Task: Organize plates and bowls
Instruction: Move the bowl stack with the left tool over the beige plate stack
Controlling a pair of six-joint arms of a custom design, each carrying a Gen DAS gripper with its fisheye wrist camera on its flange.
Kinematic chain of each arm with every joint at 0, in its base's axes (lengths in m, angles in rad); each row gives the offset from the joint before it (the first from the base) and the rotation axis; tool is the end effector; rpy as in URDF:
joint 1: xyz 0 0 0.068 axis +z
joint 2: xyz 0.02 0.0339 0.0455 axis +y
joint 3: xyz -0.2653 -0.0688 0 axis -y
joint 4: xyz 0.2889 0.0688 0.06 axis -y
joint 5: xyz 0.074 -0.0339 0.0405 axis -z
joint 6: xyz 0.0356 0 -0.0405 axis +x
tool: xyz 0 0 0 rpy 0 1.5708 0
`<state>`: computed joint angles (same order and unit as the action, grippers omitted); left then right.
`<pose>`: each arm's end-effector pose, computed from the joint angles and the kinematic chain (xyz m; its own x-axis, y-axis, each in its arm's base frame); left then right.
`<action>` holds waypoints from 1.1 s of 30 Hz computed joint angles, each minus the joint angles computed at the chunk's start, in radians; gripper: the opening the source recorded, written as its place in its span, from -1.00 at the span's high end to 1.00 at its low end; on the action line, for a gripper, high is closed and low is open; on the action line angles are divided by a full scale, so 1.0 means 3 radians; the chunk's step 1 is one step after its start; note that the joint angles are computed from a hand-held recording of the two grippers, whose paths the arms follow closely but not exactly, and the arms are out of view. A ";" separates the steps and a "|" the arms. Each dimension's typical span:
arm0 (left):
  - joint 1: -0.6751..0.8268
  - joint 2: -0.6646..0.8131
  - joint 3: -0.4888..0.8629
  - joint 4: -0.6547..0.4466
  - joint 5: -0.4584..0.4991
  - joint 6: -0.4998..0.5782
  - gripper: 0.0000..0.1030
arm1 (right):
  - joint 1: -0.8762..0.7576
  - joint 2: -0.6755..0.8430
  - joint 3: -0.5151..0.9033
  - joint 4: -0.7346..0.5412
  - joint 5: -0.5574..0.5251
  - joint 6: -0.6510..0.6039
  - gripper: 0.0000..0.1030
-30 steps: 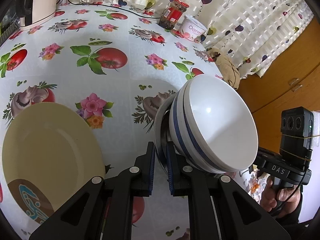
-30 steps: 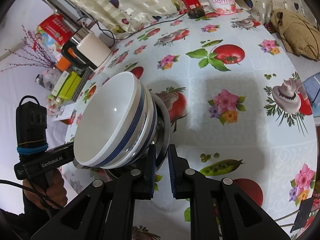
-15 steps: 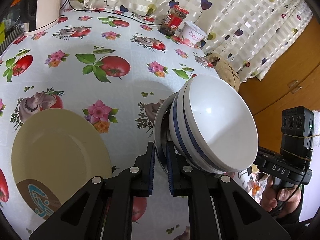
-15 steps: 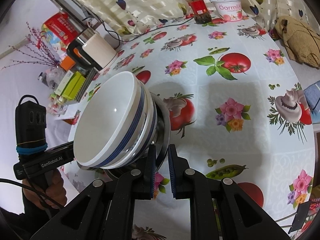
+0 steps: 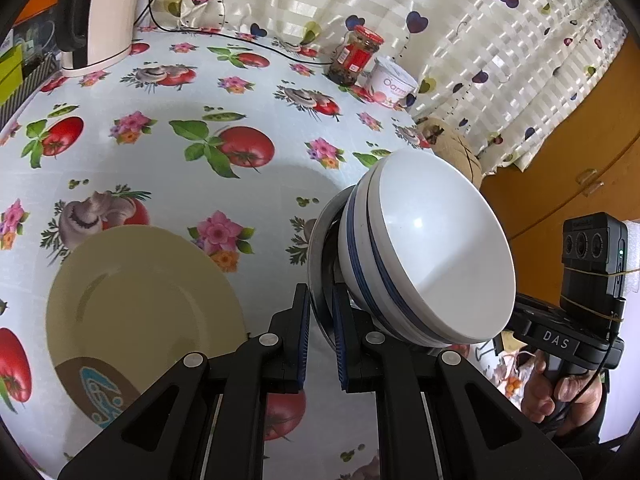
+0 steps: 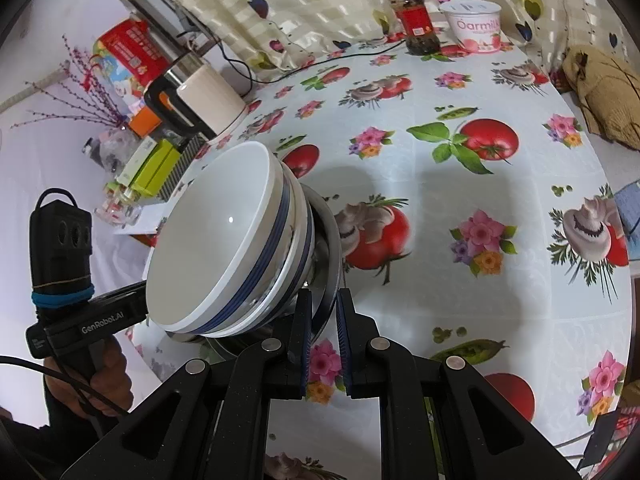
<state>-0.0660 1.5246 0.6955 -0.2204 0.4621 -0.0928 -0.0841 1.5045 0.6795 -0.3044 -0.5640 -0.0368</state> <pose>0.2982 -0.0356 0.1142 -0.8876 -0.0245 -0.4600 0.1992 0.8800 -0.4311 0.2876 -0.0051 0.1126 -0.8946 0.0442 -0.4447 -0.1896 0.8635 0.4673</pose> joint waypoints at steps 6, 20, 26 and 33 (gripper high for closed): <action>0.0162 -0.0101 -0.0027 -0.0062 0.0008 0.0057 0.78 | 0.0161 0.0004 0.0063 0.0014 0.0029 0.0060 0.77; 0.0743 -0.0327 -0.0160 -0.0216 0.0018 0.0277 0.78 | 0.0721 0.0251 0.0338 0.0118 0.0094 0.0236 0.77; 0.1000 -0.0330 -0.0197 -0.0254 0.0022 0.0377 0.78 | 0.0945 0.0456 0.0492 0.0167 0.0108 0.0298 0.77; 0.1206 -0.0300 -0.0233 -0.0274 0.0008 0.0453 0.78 | 0.1167 0.0670 0.0637 0.0198 0.0129 0.0347 0.77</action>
<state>0.2959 1.4346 0.6257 -0.3025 0.4645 0.0433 0.2661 1.7056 0.8705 -0.2450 -0.5253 0.0674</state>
